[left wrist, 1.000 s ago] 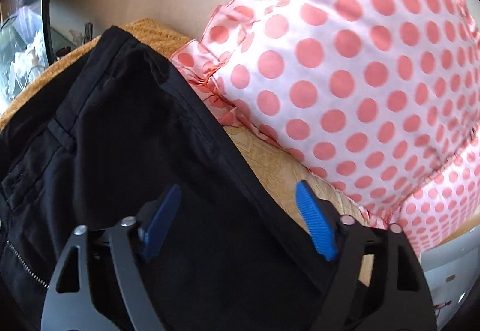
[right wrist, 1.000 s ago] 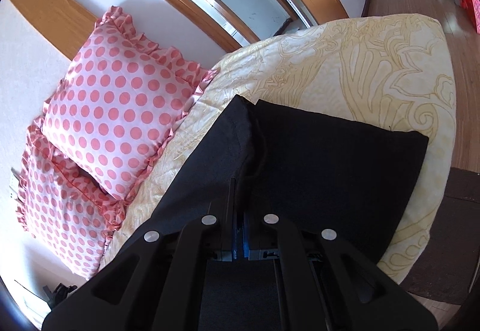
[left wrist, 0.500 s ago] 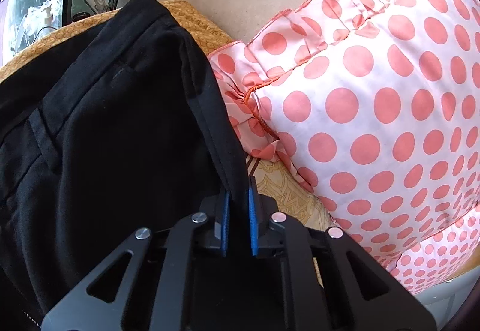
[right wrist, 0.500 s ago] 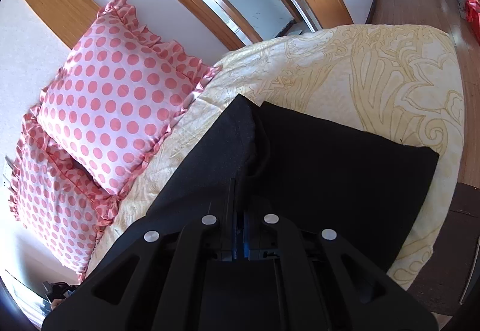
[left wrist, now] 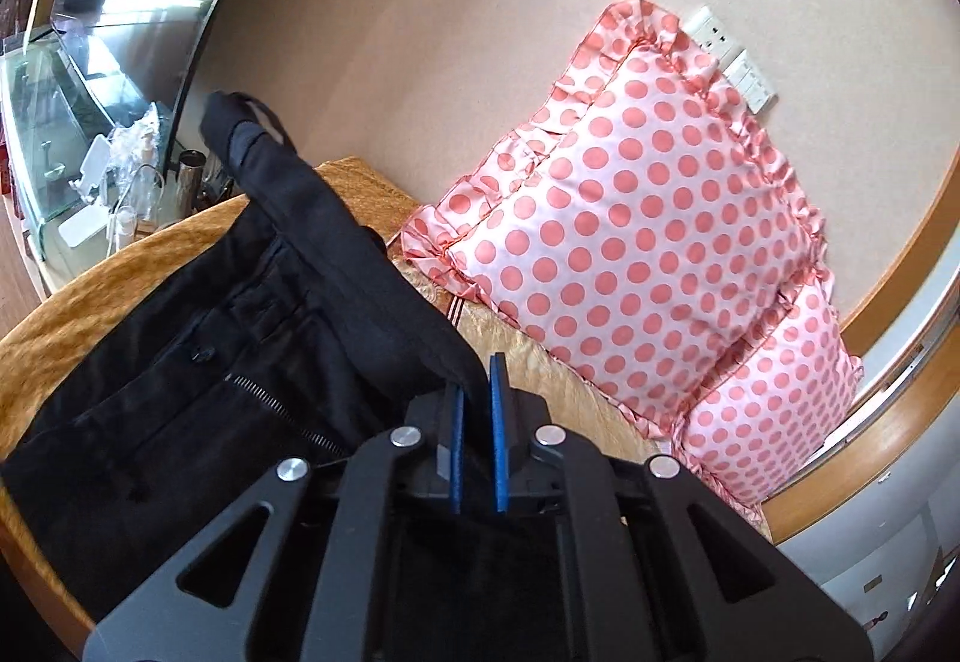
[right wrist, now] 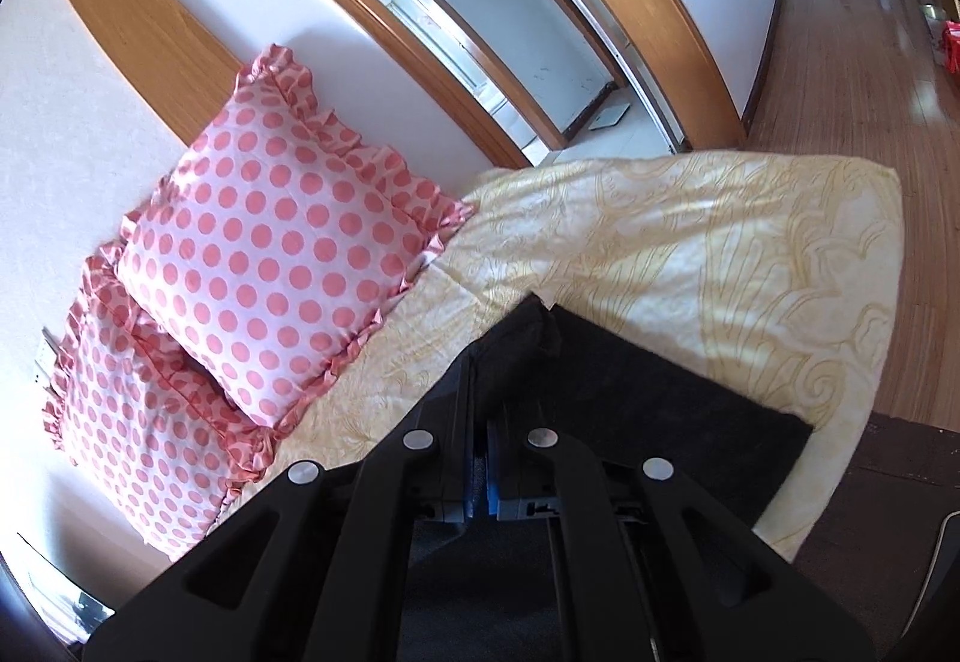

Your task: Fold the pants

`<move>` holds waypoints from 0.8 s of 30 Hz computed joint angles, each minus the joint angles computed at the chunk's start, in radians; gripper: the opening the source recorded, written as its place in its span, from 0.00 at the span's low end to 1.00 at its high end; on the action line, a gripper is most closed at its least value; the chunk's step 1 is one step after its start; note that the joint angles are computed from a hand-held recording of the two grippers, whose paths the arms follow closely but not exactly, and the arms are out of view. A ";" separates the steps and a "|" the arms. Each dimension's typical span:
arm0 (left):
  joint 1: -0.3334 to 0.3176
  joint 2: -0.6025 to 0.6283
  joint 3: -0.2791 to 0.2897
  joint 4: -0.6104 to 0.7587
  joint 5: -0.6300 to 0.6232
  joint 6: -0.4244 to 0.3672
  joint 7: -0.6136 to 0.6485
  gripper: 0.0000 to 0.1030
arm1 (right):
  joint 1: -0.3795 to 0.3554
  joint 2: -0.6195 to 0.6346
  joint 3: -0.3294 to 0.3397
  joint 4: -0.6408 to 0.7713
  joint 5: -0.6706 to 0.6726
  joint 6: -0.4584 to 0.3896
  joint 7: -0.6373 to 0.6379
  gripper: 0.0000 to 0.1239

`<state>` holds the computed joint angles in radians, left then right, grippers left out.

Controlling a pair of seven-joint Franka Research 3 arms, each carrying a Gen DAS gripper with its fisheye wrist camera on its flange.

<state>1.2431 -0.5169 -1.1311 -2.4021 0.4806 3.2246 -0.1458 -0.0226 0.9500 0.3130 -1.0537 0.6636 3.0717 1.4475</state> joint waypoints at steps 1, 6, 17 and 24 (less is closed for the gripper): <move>-0.044 -0.045 0.024 -0.042 -0.015 0.009 -0.021 0.07 | -0.008 -0.008 0.010 -0.014 0.004 0.010 -0.010 0.02; -0.259 -0.248 0.019 -0.235 -0.071 -0.112 -0.185 0.07 | -0.032 -0.038 0.018 -0.078 0.029 0.018 -0.011 0.02; -0.377 -0.406 -0.018 -0.427 -0.082 -0.145 -0.531 0.65 | -0.031 -0.055 -0.010 -0.125 0.027 -0.001 0.032 0.02; -0.241 -0.316 0.044 -0.501 -0.088 0.184 -0.548 0.63 | -0.012 -0.055 -0.034 -0.121 0.011 -0.005 0.058 0.02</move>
<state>1.0020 -0.8333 -1.0869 -2.9031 0.3931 3.4082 -0.6941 -0.0351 0.8949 0.2792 -1.1750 0.6743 3.0665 1.5051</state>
